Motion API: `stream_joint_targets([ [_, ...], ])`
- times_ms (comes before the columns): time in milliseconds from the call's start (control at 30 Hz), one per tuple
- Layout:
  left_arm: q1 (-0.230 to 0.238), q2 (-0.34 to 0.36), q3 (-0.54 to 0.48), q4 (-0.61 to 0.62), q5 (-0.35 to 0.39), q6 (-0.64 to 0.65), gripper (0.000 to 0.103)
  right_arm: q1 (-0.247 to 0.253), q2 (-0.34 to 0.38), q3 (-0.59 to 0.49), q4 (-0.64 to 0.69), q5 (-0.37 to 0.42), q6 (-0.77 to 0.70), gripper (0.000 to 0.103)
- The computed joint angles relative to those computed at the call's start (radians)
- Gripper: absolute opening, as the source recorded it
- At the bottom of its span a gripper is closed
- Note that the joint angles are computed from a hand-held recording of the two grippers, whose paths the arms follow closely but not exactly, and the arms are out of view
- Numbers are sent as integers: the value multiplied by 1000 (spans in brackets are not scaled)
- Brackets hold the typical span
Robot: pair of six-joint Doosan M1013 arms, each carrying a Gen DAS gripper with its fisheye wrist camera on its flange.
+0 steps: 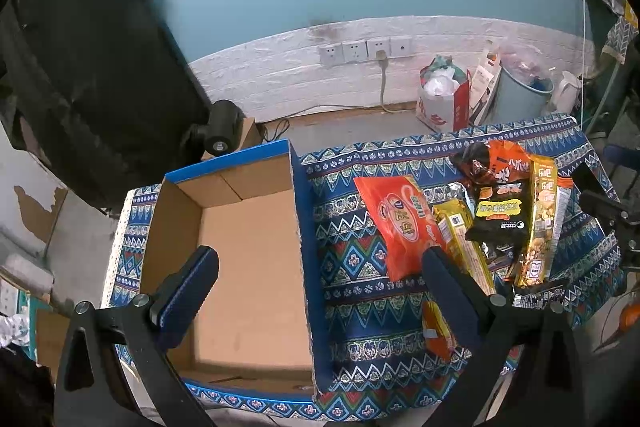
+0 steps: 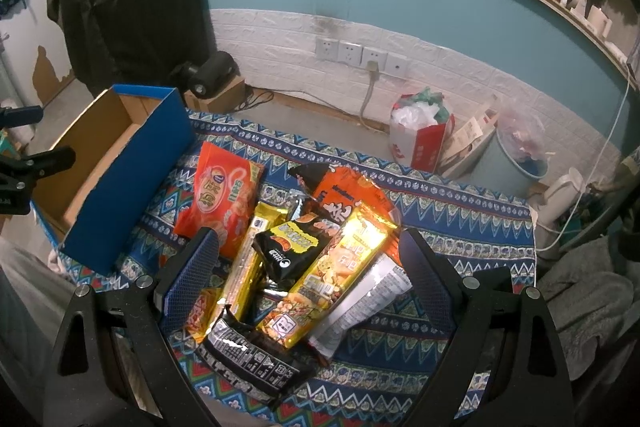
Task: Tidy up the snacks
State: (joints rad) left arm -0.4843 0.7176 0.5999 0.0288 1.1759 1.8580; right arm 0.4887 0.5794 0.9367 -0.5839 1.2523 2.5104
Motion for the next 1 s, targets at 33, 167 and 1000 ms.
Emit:
stream_joint_targets([
  [33,0,0,0,1,1,0,102,0,1,-1,0,1,-1,90],
  [167,-2,-1,3,4,0,0,102,-1,0,-1,8,-1,-6,90],
  [1000,-5,4,0,6,12,8,102,-3,-3,3,29,-5,-23,90],
])
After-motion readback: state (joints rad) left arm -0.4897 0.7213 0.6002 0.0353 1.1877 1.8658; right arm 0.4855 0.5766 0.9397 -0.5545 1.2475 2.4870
